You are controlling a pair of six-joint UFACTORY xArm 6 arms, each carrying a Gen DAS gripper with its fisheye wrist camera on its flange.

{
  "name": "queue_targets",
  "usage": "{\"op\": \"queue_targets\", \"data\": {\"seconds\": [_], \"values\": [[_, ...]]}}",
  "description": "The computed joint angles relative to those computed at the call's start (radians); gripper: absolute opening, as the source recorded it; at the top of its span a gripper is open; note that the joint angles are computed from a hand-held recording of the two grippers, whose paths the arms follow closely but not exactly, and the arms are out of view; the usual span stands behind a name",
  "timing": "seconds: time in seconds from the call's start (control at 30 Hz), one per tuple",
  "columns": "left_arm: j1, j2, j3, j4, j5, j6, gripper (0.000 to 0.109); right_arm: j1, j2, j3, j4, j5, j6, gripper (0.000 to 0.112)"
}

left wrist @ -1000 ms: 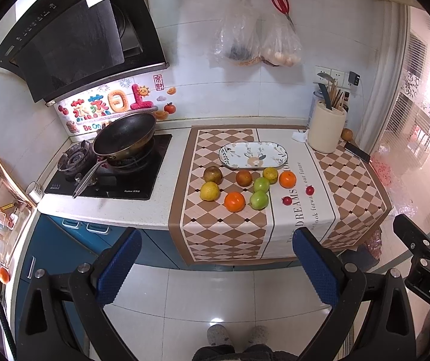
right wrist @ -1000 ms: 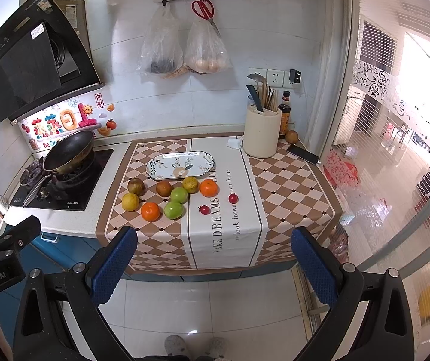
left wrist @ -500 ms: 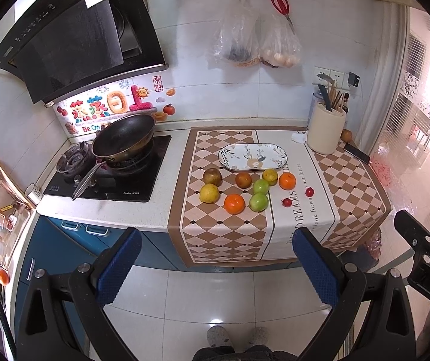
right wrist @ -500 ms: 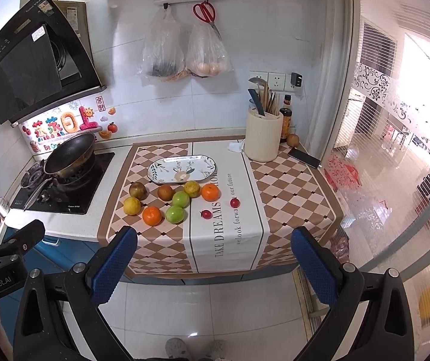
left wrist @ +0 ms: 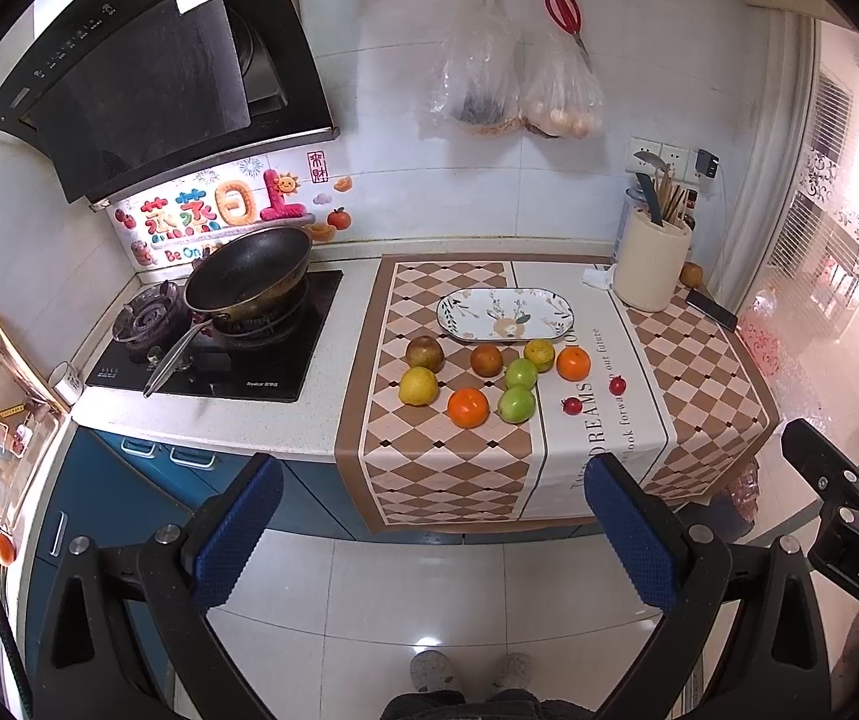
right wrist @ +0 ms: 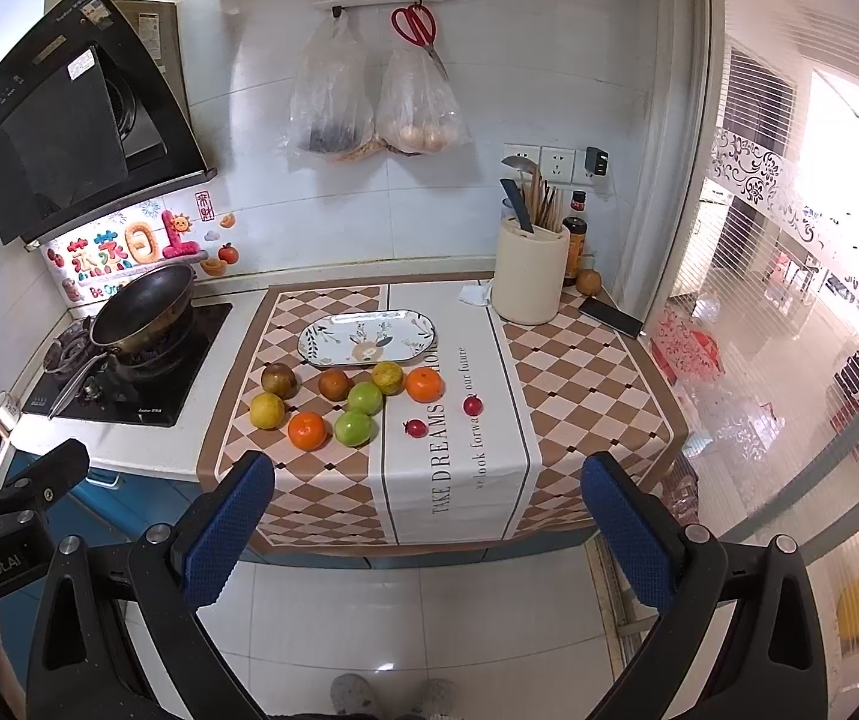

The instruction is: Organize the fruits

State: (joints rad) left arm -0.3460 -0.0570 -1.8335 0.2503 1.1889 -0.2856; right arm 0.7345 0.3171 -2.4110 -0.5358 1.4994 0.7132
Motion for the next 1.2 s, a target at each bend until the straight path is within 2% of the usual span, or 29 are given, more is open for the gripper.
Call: {"op": "queue_targets", "data": {"seconds": [0.33, 0.5, 0.97, 1.13, 1.2], "values": [[-0.002, 0.002, 0.001, 0.003, -0.004, -0.004, 0.103, 0.003, 0.022, -0.039, 0.004, 0.014, 0.0, 0.103], [-0.012, 0.054, -0.086, 0.006, 0.032, -0.004, 0.103, 0.004, 0.009, -0.017, 0.002, 0.006, 0.003, 0.103], [-0.01, 0.054, -0.087, 0.003, 0.031, -0.005, 0.103, 0.001, -0.014, 0.022, 0.009, -0.015, 0.01, 0.103], [-0.024, 0.116, -0.176, 0.029, 0.059, -0.048, 0.103, -0.029, -0.065, 0.117, 0.048, -0.077, 0.009, 0.103], [-0.031, 0.141, -0.194, 0.068, 0.043, -0.093, 0.103, -0.056, -0.093, 0.18, 0.081, -0.132, 0.009, 0.103]]}}
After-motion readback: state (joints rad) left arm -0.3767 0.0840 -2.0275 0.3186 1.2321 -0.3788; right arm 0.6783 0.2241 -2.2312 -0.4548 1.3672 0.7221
